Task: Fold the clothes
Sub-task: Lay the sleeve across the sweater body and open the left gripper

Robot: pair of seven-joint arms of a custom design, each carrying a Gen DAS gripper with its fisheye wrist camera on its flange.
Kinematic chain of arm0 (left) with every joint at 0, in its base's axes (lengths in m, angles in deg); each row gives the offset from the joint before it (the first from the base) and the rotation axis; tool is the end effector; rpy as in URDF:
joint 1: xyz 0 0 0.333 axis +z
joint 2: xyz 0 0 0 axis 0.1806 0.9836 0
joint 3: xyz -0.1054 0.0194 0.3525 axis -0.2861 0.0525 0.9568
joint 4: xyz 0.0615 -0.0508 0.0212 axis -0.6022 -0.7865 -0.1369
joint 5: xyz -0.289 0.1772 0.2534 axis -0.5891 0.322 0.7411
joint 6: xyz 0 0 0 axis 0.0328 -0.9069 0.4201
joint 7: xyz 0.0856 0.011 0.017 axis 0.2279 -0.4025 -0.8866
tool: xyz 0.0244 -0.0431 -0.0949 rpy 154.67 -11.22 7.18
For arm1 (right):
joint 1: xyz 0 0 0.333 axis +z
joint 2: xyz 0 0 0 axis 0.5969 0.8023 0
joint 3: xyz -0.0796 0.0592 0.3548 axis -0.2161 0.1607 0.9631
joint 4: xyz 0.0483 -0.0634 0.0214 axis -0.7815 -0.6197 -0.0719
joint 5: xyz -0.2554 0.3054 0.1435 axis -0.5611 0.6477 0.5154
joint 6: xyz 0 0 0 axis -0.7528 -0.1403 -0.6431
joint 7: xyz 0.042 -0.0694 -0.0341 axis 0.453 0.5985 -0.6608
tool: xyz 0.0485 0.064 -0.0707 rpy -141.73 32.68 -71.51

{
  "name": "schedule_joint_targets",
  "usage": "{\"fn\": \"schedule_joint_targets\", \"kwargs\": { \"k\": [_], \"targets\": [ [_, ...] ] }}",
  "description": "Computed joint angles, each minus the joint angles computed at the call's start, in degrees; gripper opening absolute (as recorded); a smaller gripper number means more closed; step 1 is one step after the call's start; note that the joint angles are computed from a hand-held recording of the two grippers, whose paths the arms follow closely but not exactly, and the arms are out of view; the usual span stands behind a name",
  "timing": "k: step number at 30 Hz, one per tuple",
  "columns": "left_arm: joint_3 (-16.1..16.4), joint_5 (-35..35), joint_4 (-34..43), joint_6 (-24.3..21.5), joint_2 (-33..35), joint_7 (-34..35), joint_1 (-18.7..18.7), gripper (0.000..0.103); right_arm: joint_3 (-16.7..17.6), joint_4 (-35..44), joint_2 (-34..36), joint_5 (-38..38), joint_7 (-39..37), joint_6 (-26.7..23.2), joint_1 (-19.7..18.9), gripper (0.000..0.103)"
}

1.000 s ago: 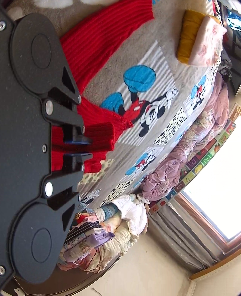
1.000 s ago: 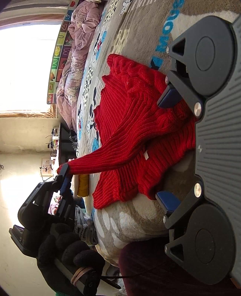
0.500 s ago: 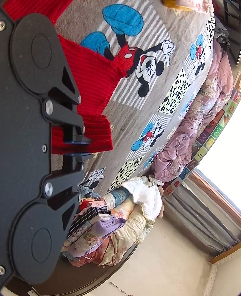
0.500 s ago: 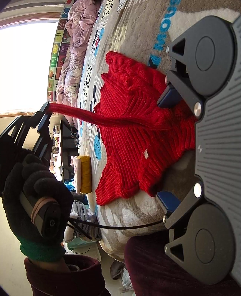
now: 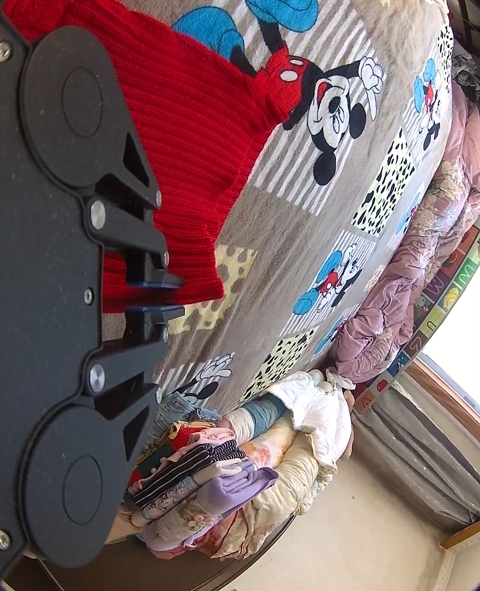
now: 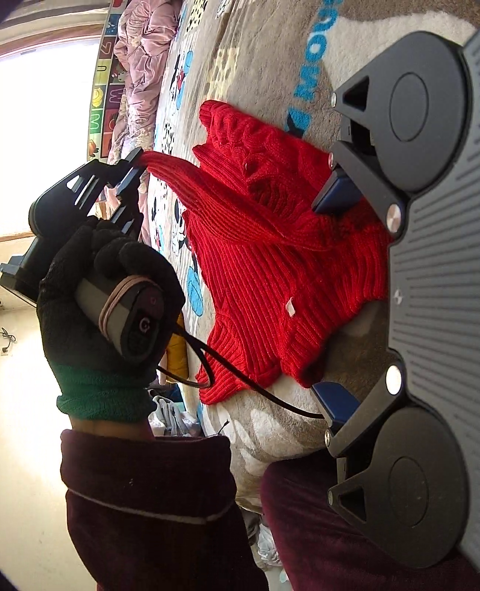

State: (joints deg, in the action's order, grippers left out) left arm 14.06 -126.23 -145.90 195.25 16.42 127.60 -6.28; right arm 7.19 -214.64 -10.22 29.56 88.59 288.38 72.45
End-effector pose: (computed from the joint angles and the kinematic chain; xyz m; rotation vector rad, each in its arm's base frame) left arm 0.5472 -0.2432 0.5329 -1.9308 1.8369 -1.5188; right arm 0.2966 0.1885 0.4413 -1.7603 1.0291 -0.4825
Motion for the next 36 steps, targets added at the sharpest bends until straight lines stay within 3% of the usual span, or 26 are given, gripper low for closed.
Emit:
{"fn": "schedule_joint_targets", "kwargs": {
  "k": [14,23,27,32,36],
  "targets": [
    [-3.65,8.60,2.78,1.71,6.14,-8.62,2.06,0.006,-4.99,0.19,-0.45,-4.84,3.10,-1.00,2.62,0.096],
    [-5.40,25.27,3.10,4.42,8.99,-21.71,2.97,0.005,-7.51,0.22,-1.18,-6.79,4.04,-2.09,4.17,0.096],
    [-1.49,39.92,2.62,5.32,10.11,-33.33,-0.44,0.005,-8.52,0.20,-1.41,-7.21,4.05,-2.31,4.72,0.096],
    [7.92,59.45,2.80,5.21,11.51,-49.07,-8.32,0.005,-8.92,0.18,-1.70,-6.90,3.99,-2.59,5.06,0.096],
    [17.41,74.09,3.42,4.98,12.54,-61.64,-16.17,0.006,-8.69,0.09,-1.97,-6.22,3.78,-2.82,5.10,0.096]
  ]
}}
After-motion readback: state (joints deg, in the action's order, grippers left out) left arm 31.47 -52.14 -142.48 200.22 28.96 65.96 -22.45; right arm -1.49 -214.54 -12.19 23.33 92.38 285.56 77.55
